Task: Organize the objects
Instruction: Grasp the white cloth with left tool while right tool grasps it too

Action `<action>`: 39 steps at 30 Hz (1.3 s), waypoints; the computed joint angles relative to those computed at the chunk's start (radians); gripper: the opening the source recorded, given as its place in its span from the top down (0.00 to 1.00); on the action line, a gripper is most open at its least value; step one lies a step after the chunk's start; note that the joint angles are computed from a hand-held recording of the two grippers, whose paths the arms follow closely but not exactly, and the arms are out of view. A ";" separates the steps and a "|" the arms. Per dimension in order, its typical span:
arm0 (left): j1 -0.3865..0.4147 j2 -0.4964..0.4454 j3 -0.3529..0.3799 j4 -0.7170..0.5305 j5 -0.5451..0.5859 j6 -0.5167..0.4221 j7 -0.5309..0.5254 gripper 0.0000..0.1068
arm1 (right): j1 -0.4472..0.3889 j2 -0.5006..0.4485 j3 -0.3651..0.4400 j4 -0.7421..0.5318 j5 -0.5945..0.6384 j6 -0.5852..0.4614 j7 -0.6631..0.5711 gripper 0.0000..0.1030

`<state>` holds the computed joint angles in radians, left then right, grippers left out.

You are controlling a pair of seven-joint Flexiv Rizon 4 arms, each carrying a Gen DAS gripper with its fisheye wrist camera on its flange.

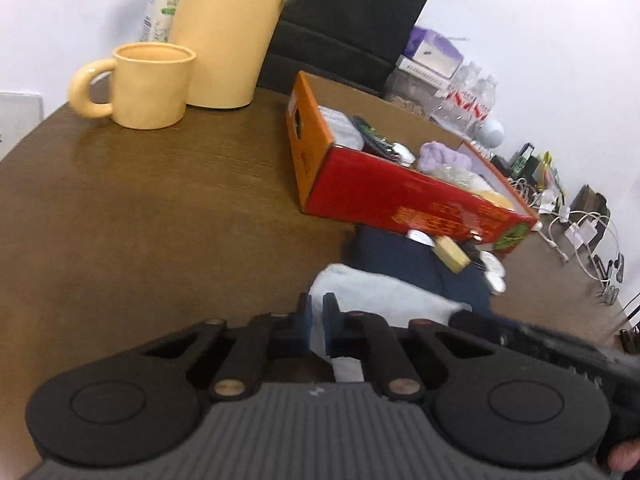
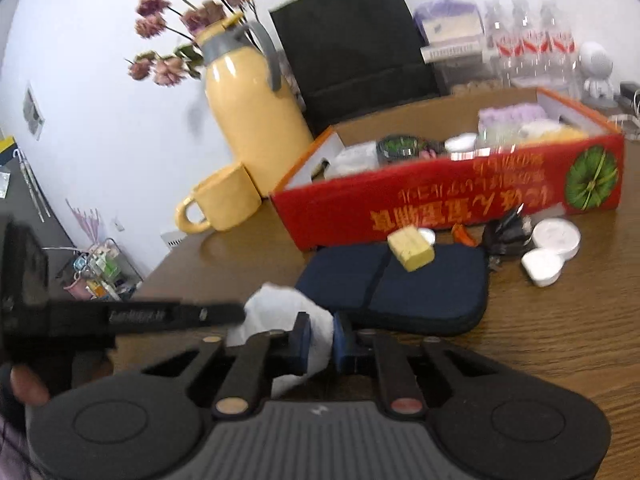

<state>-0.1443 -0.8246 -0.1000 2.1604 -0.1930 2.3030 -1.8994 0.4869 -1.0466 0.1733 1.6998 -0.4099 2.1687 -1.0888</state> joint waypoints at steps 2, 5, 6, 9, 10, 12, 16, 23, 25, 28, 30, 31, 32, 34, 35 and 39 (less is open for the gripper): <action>-0.081 0.018 0.028 0.042 -0.075 0.053 -0.003 0.95 | 0.028 0.033 -0.030 0.050 0.038 0.041 -0.038 0.90; -0.187 0.038 0.044 0.099 -0.190 0.120 -0.004 0.99 | 0.048 0.091 -0.049 0.148 0.084 0.089 -0.097 0.90; -0.207 0.047 0.036 0.116 -0.218 0.129 -0.013 0.99 | 0.049 0.109 -0.048 0.181 0.097 0.105 -0.114 0.90; -0.290 0.065 0.024 0.148 -0.300 0.153 -0.014 0.99 | 0.058 0.162 -0.049 0.289 0.143 0.157 -0.171 0.92; -0.326 0.069 0.024 0.150 -0.330 0.159 0.002 0.99 | 0.064 0.175 -0.051 0.323 0.170 0.182 -0.193 0.92; -0.373 0.071 0.020 0.148 -0.365 0.168 0.031 0.99 | 0.046 0.197 -0.035 0.379 0.189 0.217 -0.207 0.92; -0.451 0.071 0.019 0.121 -0.445 0.175 0.114 0.99 | 0.041 0.219 -0.028 0.463 0.249 0.297 -0.243 0.93; -0.402 0.007 -0.029 0.081 -0.354 0.220 0.082 0.43 | -0.063 0.232 0.017 0.541 0.165 0.372 -0.218 0.95; -0.372 -0.021 -0.043 0.064 -0.318 0.219 0.043 0.34 | -0.061 0.235 0.010 0.547 0.162 0.396 -0.230 0.95; -0.321 -0.053 -0.054 0.023 -0.244 0.197 0.010 0.38 | -0.017 0.239 -0.033 0.517 0.228 0.303 -0.248 0.95; -0.320 -0.066 -0.047 -0.021 -0.245 0.136 0.039 0.47 | 0.005 0.225 -0.060 0.477 0.275 0.207 -0.238 0.95; -0.324 -0.067 -0.043 -0.039 -0.253 0.101 0.055 0.52 | 0.013 0.216 -0.069 0.460 0.299 0.176 -0.233 0.95; -0.329 -0.075 -0.036 -0.061 -0.249 0.078 0.074 0.55 | 0.007 0.207 -0.067 0.448 0.303 0.158 -0.224 0.95; -0.369 -0.083 -0.008 -0.094 -0.284 0.049 0.124 0.57 | -0.013 0.191 -0.058 0.434 0.298 0.146 -0.209 0.94; -0.372 -0.086 -0.005 -0.102 -0.285 0.043 0.135 0.57 | -0.016 0.188 -0.057 0.431 0.295 0.142 -0.209 0.94; -0.401 -0.089 0.007 -0.123 -0.357 0.015 0.158 0.82 | 0.021 0.187 -0.088 0.420 0.327 0.127 -0.242 0.94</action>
